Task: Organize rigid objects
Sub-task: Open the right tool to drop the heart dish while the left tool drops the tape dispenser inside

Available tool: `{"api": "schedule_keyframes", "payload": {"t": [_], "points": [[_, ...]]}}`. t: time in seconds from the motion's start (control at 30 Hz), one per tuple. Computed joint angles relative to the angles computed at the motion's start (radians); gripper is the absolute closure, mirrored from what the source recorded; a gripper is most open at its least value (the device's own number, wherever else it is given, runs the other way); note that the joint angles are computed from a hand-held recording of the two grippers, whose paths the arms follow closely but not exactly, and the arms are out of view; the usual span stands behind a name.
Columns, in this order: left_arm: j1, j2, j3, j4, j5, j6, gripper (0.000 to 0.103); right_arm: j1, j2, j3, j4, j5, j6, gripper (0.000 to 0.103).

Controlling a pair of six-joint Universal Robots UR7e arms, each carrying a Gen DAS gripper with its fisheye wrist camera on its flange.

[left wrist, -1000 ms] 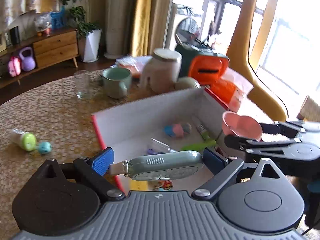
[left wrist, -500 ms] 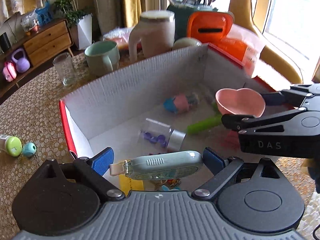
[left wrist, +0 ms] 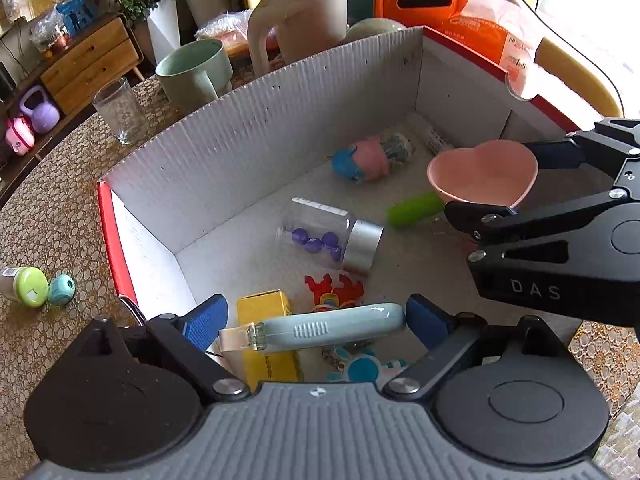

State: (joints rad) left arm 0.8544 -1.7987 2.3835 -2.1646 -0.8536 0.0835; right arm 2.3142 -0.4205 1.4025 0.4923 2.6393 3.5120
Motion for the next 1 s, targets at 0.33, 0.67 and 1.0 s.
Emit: {"api": "schedule_keyframes", "payload": {"t": [0.33, 0.67, 1.0], "points": [[0.000, -0.006, -0.005, 0.003, -0.012, -0.004, 0.007, 0.016, -0.027, 0.023, -0.035, -0.008, 0.026, 0.018], [-0.007, -0.067, 0.000, -0.003, -0.052, -0.011, 0.007, 0.064, -0.042, 0.029, -0.028, 0.016, 0.066, 0.011], [-0.023, -0.183, -0.009, 0.042, -0.094, -0.035, 0.007, 0.136, -0.062, 0.018, 0.001, 0.019, 0.141, 0.011]]}}
